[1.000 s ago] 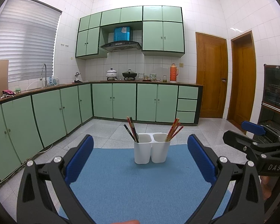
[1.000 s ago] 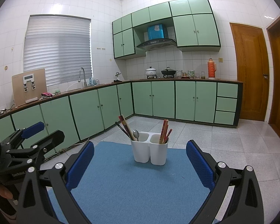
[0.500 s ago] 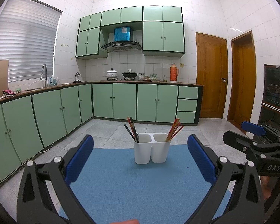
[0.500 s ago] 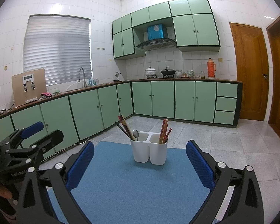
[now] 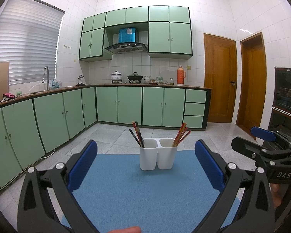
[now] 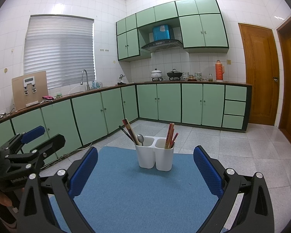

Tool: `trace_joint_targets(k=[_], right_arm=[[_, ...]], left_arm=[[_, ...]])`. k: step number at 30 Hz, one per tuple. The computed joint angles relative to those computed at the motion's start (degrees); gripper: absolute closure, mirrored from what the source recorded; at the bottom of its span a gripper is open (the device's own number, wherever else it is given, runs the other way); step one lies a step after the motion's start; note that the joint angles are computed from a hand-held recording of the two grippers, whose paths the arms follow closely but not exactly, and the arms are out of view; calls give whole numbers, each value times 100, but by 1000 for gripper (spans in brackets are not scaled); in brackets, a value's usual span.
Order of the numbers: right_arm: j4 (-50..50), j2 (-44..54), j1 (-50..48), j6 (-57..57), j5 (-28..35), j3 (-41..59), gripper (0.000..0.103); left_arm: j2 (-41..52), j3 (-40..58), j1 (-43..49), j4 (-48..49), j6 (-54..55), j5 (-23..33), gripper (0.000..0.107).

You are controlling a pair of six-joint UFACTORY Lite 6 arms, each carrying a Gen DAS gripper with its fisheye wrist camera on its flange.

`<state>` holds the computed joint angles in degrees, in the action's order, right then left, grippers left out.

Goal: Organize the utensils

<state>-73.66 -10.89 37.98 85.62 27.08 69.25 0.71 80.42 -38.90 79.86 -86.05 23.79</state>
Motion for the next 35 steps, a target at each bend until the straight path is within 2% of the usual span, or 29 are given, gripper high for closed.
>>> trace_joint_targets(k=[35], right_arm=[[-42,-18,-17,25,-4,-46,6]], left_arm=[[39,-50,-59,127,-159,76,9]])
